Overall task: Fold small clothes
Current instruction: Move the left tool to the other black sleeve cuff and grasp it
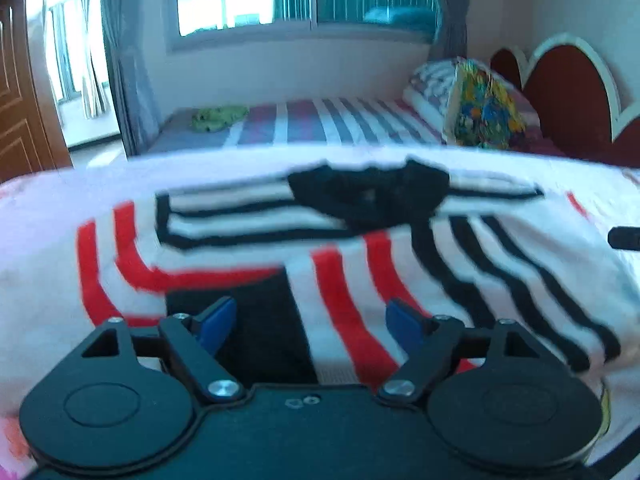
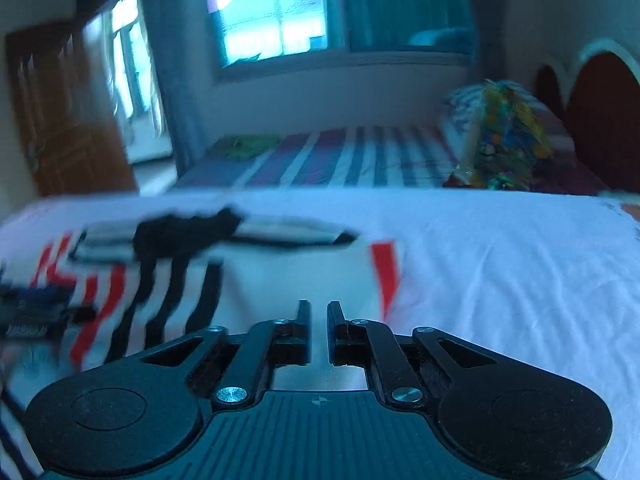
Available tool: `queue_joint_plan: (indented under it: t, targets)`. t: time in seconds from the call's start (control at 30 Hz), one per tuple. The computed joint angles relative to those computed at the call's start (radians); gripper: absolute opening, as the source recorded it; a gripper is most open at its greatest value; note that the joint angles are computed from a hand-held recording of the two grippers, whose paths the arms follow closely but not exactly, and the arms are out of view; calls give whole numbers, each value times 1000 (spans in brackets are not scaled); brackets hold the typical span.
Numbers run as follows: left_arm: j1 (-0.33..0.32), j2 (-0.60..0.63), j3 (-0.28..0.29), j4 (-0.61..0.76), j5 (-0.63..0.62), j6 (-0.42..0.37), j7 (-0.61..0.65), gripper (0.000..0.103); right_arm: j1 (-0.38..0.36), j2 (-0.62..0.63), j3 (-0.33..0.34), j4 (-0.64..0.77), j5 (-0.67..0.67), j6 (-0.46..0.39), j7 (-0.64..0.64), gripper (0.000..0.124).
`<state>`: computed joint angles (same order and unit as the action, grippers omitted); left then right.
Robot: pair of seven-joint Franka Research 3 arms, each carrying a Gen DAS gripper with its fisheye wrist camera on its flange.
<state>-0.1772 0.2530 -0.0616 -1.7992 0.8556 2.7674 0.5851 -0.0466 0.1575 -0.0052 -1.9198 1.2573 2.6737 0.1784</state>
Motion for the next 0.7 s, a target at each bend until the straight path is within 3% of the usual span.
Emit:
queue_joint_plan:
  t: [0.03,0.1,0.17,0.23,0.3,0.37,0.4,0.47,0.5,0.63,0.7]
  targets:
    - [-4,-7,9,-14,26,15,-22,83,24,-1,-1,-24,-68,65,56,6]
    - [8,-29,0,-32,0,7,2,81,32,-4,5,-53,-70,148,79,7]
    - [0,-67,19,-68,85,24,-74,81,28,-37,10,-76,-41,167,95,7]
    - [20,-68,-3,-84,69,34,-13,82,26,-80,17,-104,77,139,2,6]
    - [33,-53,-4,-89,46,67,-17,86,65,-87,-8,-136,-83,112,115,7]
    - [51,-61,-20,-91,-26,71,40,83,89,-92,15,-164,-134,214,158,7]
    - [53,-77,-17,-106,-30,85,36,79,109,-103,4,-170,-125,221,189,7]
    - [59,-139,5,-180,24,164,-32,81,98,-138,13,-175,14,168,139,7]
    - [68,-183,14,-229,63,182,-79,81,110,-150,13,-185,17,179,143,7]
    - [177,-397,26,-463,163,251,-259,77,153,-177,11,-219,-71,191,258,7]
    - [247,-497,40,-572,166,272,-316,67,168,-201,8,-242,-111,194,319,7]
